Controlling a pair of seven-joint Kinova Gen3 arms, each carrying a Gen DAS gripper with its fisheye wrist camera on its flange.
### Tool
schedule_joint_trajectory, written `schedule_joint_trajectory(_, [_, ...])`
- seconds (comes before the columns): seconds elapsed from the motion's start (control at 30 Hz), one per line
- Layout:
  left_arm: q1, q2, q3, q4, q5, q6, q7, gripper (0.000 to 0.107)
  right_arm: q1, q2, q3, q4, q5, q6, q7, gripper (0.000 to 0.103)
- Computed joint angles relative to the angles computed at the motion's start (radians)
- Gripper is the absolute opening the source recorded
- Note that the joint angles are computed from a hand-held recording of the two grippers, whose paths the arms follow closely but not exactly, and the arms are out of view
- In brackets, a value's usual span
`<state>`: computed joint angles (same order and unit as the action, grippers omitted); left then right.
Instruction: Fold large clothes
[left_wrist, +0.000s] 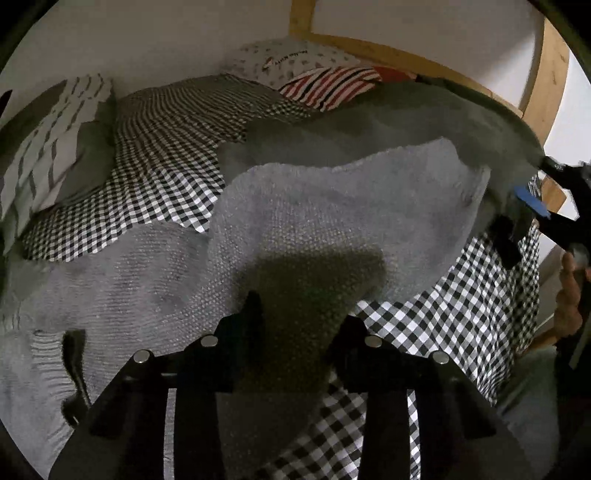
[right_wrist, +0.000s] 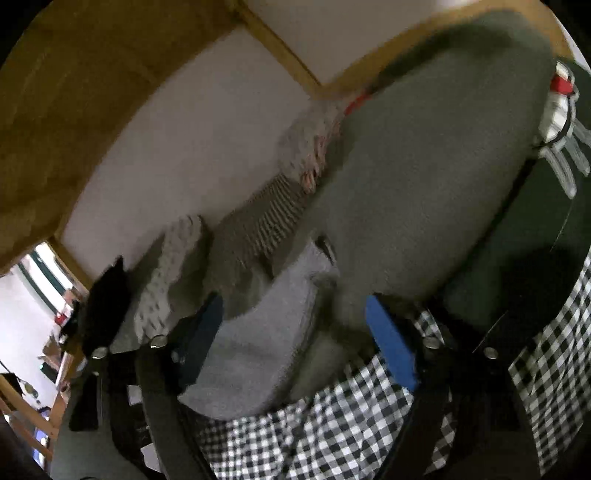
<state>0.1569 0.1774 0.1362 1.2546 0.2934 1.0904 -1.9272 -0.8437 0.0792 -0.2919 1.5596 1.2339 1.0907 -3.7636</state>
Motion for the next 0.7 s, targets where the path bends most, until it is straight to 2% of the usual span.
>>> schedule_joint_trajectory(0.03, [-0.002,0.000,0.000,-0.002,0.004,0.005,0.001,0.035,0.004,-0.002,-0.016,0.004,0.024,-0.003,-0.020,0.088])
schedule_joint_trajectory(0.1, [-0.002,0.003,0.000,-0.004,0.004,0.009,0.002,0.035,0.067,0.023,-0.094,-0.006,0.024,-0.005,-0.022,0.090])
schedule_joint_trajectory(0.13, [0.000,0.003,0.000,-0.002,0.001,0.006,0.003,0.035,0.114,0.047,-0.139,-0.027,0.000,0.001,0.002,0.090])
schedule_joint_trajectory(0.23, [-0.001,0.007,0.000,-0.003,0.006,0.003,0.006,0.035,0.253,0.086,-0.245,-0.090,-0.117,-0.051,0.118,0.080])
schedule_joint_trajectory(0.3, [-0.004,0.005,0.000,0.002,0.011,0.000,0.003,0.035,0.302,0.125,-0.289,-0.143,-0.153,-0.034,0.199,0.080])
schedule_joint_trajectory(0.37, [-0.004,0.005,0.000,0.003,0.012,0.001,0.005,0.035,0.303,0.155,-0.264,-0.194,-0.205,-0.030,0.281,0.076])
schedule_joint_trajectory(0.43, [-0.001,0.002,0.000,0.008,0.004,-0.004,0.007,0.035,0.273,0.198,-0.219,-0.261,-0.250,0.018,0.354,0.075])
schedule_joint_trajectory(0.53, [0.002,-0.004,-0.002,0.018,-0.003,-0.010,0.011,0.035,0.253,0.212,-0.140,-0.285,-0.333,0.012,0.356,0.072])
schedule_joint_trajectory(0.6, [0.006,0.004,0.001,0.013,-0.020,0.006,0.016,0.035,0.254,0.185,-0.115,-0.240,-0.313,-0.051,0.318,0.060])
schedule_joint_trajectory(0.63, [0.020,0.008,-0.002,0.017,-0.047,0.004,0.023,0.038,0.265,0.183,-0.128,-0.225,-0.285,-0.066,0.296,0.030])
schedule_joint_trajectory(0.67, [0.033,0.008,-0.002,0.026,-0.076,-0.005,0.031,0.041,0.268,0.177,-0.122,-0.205,-0.265,-0.088,0.258,0.009])
schedule_joint_trajectory(0.7, [0.040,0.007,-0.002,0.036,-0.092,-0.011,0.033,0.048,0.276,0.160,-0.120,-0.176,-0.240,-0.126,0.218,0.009])
